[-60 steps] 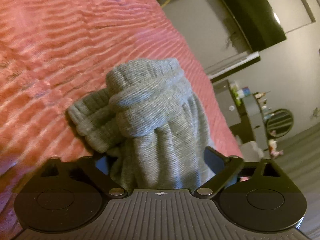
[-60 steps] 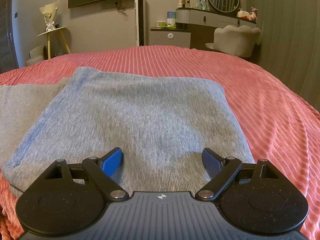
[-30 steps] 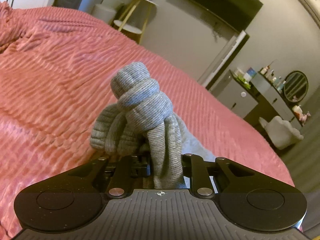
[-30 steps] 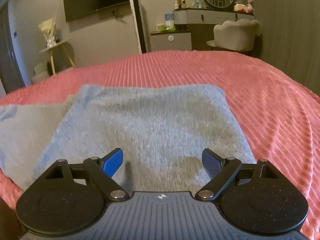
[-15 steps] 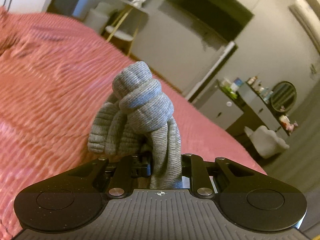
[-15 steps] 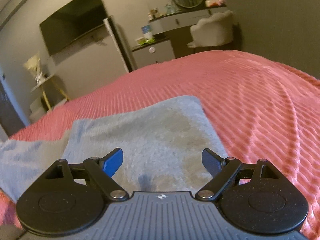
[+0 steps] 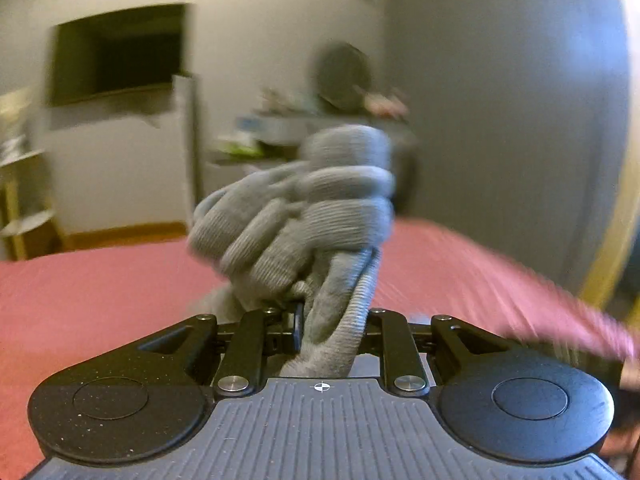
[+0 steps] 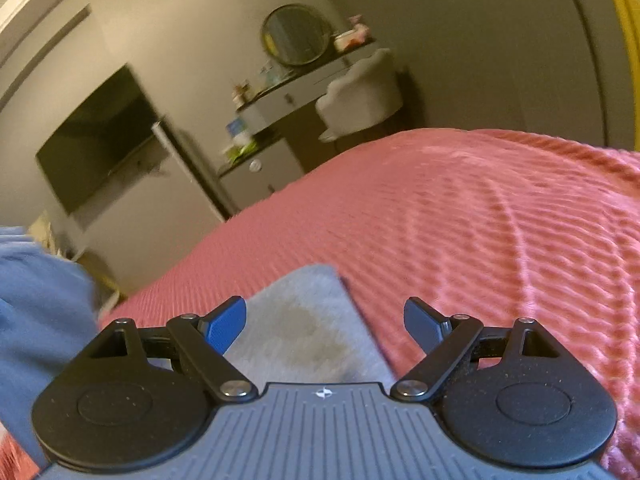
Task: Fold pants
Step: 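Lift the waistband and fold it over the pants with the left gripper, then open the left gripper and release the waistband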
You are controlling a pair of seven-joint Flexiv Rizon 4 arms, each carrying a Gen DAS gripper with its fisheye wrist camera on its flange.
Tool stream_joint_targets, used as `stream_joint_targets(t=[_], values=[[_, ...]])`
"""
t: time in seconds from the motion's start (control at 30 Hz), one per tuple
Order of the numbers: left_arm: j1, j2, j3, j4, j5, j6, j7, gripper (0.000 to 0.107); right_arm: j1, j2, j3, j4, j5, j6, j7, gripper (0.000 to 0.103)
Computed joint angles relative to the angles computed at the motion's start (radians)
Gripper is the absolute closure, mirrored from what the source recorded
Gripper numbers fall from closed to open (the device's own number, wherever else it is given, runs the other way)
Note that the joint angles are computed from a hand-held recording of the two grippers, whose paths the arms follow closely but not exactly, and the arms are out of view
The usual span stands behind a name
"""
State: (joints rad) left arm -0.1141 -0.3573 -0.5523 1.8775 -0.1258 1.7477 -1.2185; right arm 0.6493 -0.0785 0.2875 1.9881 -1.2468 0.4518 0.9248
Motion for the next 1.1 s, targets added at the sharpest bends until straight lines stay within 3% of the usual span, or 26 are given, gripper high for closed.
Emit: stream_joint_targets(t=[0.03, 0.07, 0.1, 0.13, 0.17, 0.23, 0.27, 0.33, 0.4, 0.43, 0.47, 0.57, 0.63, 0.7, 0.73, 0.77, 0.83, 0.87, 0.93, 1.0, 1.1], values=[[-0.07, -0.031, 0.067, -0.035, 0.077, -0.044, -0.058, 0.081, -0.004, 0.009, 0.0, 0.012, 0.003, 0.004, 0.029, 0.017], [-0.14, -0.066, 0.145, -0.101, 0.22, -0.137, -0.181, 0.078, -0.01, 0.017, -0.001, 0.022, 0.004, 0.014, 0.05, 0.017], [-0.209, -0.095, 0.213, -0.182, 0.372, -0.278, -0.326, 0.078, -0.016, 0.023, 0.0, 0.031, 0.008, 0.023, 0.058, 0.017], [-0.279, -0.134, 0.267, -0.246, 0.469, -0.384, -0.407, 0.076, -0.02, 0.026, 0.002, 0.036, 0.016, 0.027, 0.058, 0.017], [-0.349, -0.162, 0.332, -0.298, 0.631, -0.425, -0.527, 0.073, -0.023, 0.029, 0.003, 0.041, 0.022, 0.029, 0.048, 0.017], [-0.437, -0.154, 0.432, -0.312, 0.787, -0.376, -0.584, 0.071, -0.026, 0.033, 0.008, 0.046, 0.035, 0.018, 0.013, 0.017], [-0.439, -0.143, 0.436, -0.299, 0.767, -0.377, -0.557, 0.067, -0.027, 0.037, 0.011, 0.051, 0.037, 0.013, 0.005, 0.017], [-0.359, -0.1, 0.361, -0.209, 0.532, -0.357, -0.398, 0.062, -0.042, 0.052, 0.005, 0.073, 0.012, 0.05, 0.038, 0.017], [-0.219, -0.046, 0.207, -0.075, 0.206, -0.31, -0.202, 0.048, -0.07, 0.06, -0.008, 0.097, -0.034, 0.138, 0.095, 0.017], [-0.15, -0.016, 0.134, -0.012, 0.061, -0.285, -0.136, 0.027, -0.086, 0.059, -0.018, 0.104, -0.063, 0.195, 0.115, 0.017], [-0.091, 0.011, 0.082, 0.04, -0.019, -0.245, -0.128, 0.017, -0.104, 0.054, -0.03, 0.105, -0.101, 0.263, 0.134, 0.017], [0.063, 0.071, -0.004, 0.126, -0.028, -0.167, -0.266, 0.016, -0.154, 0.036, -0.062, 0.104, -0.218, 0.454, 0.19, 0.017], [0.083, 0.094, 0.051, 0.156, 0.033, -0.118, -0.458, 0.013, -0.176, 0.028, -0.072, 0.102, -0.265, 0.53, 0.23, 0.017], [0.029, 0.097, 0.209, 0.122, 0.224, -0.143, -0.777, 0.011, -0.185, 0.022, -0.07, 0.101, -0.259, 0.553, 0.256, 0.017], [-0.022, 0.096, 0.29, 0.096, 0.274, -0.189, -0.876, 0.011, -0.183, 0.022, -0.065, 0.101, -0.246, 0.536, 0.255, 0.017], [-0.087, 0.087, 0.371, 0.076, 0.263, -0.229, -0.912, 0.011, -0.179, 0.024, -0.06, 0.1, -0.237, 0.514, 0.248, 0.017], [-0.189, 0.068, 0.479, 0.067, 0.131, -0.271, -0.875, 0.011, -0.162, 0.028, -0.046, 0.095, -0.226, 0.443, 0.22, 0.017], [-0.209, 0.067, 0.503, 0.06, 0.126, -0.297, -0.89, 0.011, -0.152, 0.029, -0.041, 0.09, -0.236, 0.409, 0.216, 0.017], [-0.181, 0.081, 0.483, 0.067, 0.188, -0.307, -0.924, 0.011, -0.136, 0.033, -0.034, 0.084, -0.276, 0.36, 0.233, 0.017], [-0.117, 0.081, 0.409, 0.053, 0.255, -0.324, -0.938, 0.011, -0.133, 0.028, -0.039, 0.072, -0.328, 0.374, 0.261, 0.017], [-0.178, 0.053, 0.442, 0.063, 0.105, -0.292, -0.793, 0.011, -0.128, -0.006, -0.044, 0.034, -0.339, 0.442, 0.219, 0.017]])
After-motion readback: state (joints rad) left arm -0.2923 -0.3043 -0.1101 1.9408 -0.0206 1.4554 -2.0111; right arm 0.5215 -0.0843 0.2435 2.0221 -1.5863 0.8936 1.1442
